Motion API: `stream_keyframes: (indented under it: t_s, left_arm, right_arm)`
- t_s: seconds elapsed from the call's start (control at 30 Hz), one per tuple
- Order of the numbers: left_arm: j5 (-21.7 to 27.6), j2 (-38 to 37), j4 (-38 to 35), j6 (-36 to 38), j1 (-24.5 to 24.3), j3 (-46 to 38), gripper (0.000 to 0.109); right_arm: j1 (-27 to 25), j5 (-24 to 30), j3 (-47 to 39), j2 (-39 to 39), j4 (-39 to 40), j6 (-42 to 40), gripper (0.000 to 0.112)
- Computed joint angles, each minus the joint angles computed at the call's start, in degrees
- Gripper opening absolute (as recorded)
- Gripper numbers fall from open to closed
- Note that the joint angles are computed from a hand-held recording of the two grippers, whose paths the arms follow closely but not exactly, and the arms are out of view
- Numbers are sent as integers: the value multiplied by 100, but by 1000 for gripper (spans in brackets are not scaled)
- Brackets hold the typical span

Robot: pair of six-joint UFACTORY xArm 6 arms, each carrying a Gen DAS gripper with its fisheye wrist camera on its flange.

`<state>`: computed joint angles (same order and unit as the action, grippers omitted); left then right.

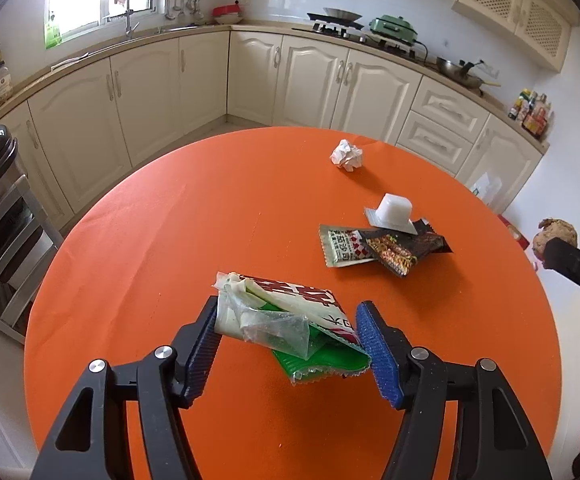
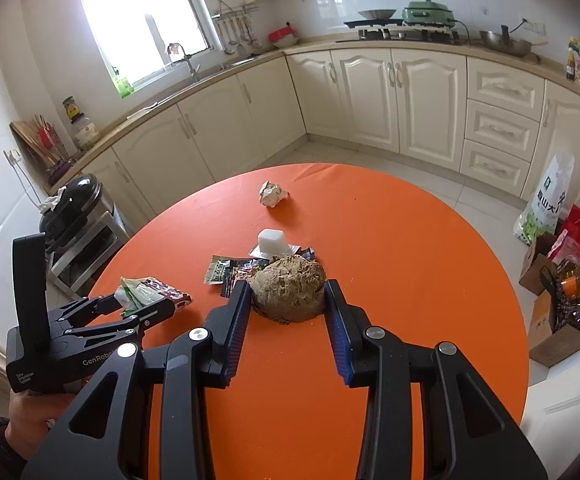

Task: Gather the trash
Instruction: 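Grasp the potato with the right tool while the left tool grasps the green-and-white packet, then carry the potato and green-and-white packet over to the blue bin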

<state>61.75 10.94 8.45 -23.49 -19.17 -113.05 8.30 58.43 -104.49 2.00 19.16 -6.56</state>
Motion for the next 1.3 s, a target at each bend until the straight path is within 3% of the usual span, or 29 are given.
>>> stream_keyframes:
  t_s: [0.13,0.7,1.0,1.3]
  left_arm:
    - [479,43,65,228,-54,-4,63]
    - [-165,-906,-36,242,33,1087,62]
    - [-311,-914,202,304,-369,369,62]
    - [-561,-644,404,458,-1139,-600,62]
  right_arm:
    - [39,-30,277,-251,17,-23,38]
    - [9,-54,469,-569,-78,49,38]
    - [-214,-197,539,-826,-7,-6,38]
    - [-890,-276,414,-1205,269,-184,38]
